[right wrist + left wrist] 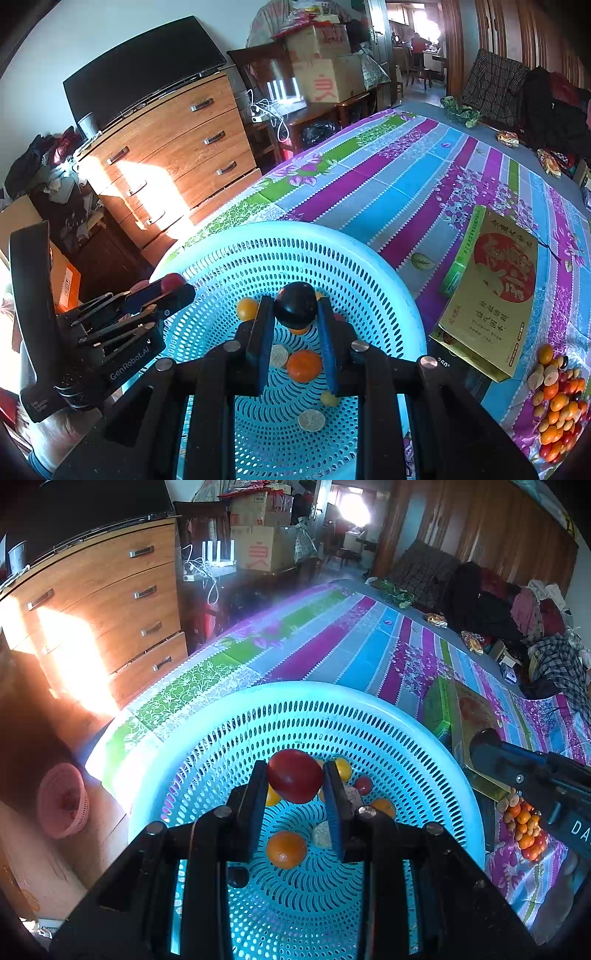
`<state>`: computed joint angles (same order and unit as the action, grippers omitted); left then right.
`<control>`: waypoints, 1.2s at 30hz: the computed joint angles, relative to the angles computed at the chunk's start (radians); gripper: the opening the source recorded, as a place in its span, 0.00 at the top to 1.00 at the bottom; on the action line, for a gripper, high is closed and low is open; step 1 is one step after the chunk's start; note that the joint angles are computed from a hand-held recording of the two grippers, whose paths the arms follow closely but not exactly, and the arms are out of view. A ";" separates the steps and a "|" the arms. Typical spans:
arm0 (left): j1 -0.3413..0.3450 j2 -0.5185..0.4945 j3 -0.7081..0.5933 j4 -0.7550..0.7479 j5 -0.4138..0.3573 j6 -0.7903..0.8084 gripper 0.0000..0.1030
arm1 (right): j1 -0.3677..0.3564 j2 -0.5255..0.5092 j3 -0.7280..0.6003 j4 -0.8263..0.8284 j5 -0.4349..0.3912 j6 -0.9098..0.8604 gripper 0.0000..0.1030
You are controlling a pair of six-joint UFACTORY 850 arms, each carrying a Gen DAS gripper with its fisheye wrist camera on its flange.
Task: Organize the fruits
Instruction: 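Hold the tomato and plum above the colander with both grippers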
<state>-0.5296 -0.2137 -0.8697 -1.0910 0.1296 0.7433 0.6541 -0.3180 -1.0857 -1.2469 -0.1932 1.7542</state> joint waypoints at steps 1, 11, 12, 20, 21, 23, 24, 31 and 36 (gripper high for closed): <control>0.001 -0.001 0.000 0.001 -0.001 -0.001 0.71 | 0.000 -0.003 -0.001 0.004 0.000 -0.004 0.74; 0.012 -0.012 -0.010 -0.088 -0.025 0.090 0.71 | -0.005 -0.020 -0.013 0.076 0.007 -0.075 0.74; 0.015 -0.013 -0.011 -0.092 -0.028 0.097 0.71 | -0.005 -0.021 -0.014 0.079 0.007 -0.079 0.74; 0.018 -0.016 -0.015 -0.078 -0.042 0.088 0.71 | -0.006 -0.023 -0.016 0.099 0.011 -0.097 0.74; 0.018 -0.016 -0.015 -0.078 -0.042 0.088 0.71 | -0.006 -0.024 -0.015 0.097 0.011 -0.093 0.74; 0.018 -0.016 -0.015 -0.076 -0.046 0.083 0.71 | -0.007 -0.025 -0.014 0.096 0.015 -0.091 0.74; 0.019 -0.019 -0.017 -0.087 -0.047 0.096 0.71 | -0.008 -0.025 -0.013 0.095 0.016 -0.091 0.74; 0.018 -0.023 -0.022 -0.190 -0.051 0.205 0.71 | -0.009 -0.027 -0.016 0.136 0.018 -0.134 0.74; 0.020 -0.027 -0.026 -0.297 -0.053 0.313 0.71 | -0.010 -0.034 -0.024 0.173 0.017 -0.173 0.74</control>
<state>-0.5095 -0.2402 -0.8954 -1.3876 0.0771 1.0567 0.6441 -0.3517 -1.1101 -1.0741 -0.1765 1.5815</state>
